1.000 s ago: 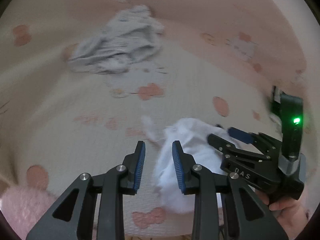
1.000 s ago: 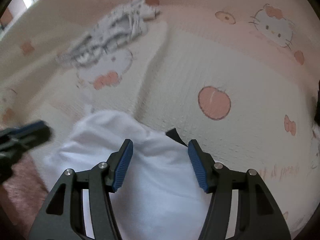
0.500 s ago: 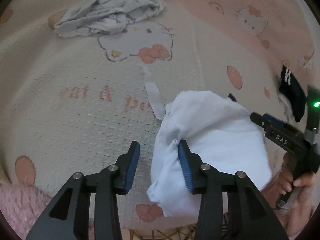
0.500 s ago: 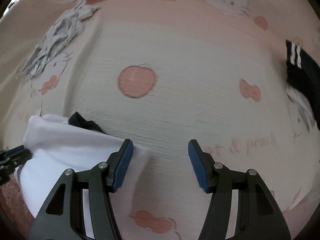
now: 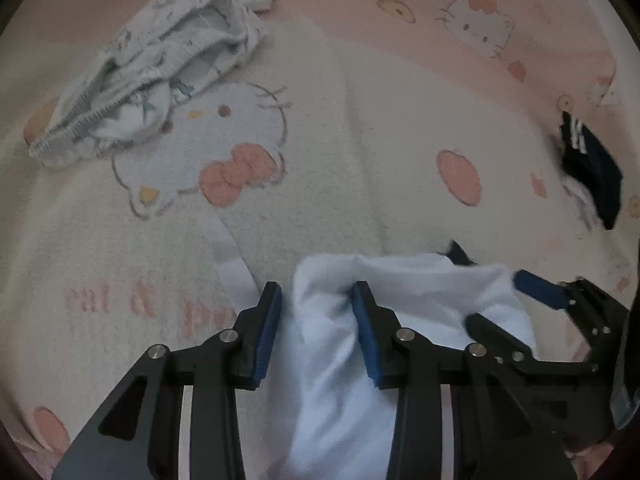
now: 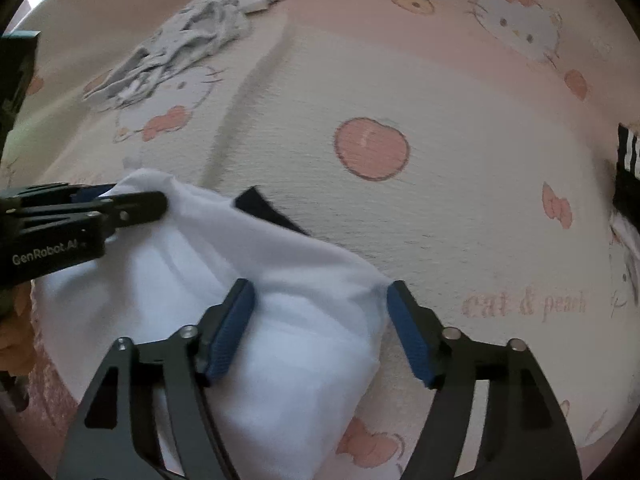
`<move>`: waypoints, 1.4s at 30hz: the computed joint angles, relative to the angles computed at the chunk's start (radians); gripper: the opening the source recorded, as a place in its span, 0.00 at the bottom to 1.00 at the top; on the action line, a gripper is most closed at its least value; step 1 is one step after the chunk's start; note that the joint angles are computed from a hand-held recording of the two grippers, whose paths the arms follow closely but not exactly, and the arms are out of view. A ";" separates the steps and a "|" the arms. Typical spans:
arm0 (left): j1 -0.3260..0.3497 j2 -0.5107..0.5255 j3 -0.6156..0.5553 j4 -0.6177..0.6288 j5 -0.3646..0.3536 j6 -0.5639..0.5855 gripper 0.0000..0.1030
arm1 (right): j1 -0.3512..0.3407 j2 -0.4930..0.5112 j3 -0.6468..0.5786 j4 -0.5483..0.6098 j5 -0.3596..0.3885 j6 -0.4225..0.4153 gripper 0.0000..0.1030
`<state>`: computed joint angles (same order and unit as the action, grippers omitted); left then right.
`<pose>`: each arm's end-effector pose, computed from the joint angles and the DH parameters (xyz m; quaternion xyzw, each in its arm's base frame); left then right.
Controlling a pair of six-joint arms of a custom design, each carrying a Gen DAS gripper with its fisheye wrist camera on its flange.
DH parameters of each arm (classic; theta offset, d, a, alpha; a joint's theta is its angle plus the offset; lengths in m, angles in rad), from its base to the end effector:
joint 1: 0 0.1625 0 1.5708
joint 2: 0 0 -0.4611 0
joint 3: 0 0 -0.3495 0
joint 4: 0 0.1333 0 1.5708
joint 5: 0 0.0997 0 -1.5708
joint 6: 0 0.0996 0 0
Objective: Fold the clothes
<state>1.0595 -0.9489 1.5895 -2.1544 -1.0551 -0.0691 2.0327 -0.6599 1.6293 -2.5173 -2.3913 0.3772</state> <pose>-0.1558 -0.6504 0.2362 0.2191 0.9414 -0.0465 0.2521 0.3483 -0.5640 0.0868 0.0434 -0.9159 0.1529 0.3685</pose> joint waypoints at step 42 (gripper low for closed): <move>0.060 -0.321 0.342 -0.213 -0.375 -0.472 0.62 | 0.090 -0.136 0.179 -0.045 -0.034 0.233 0.70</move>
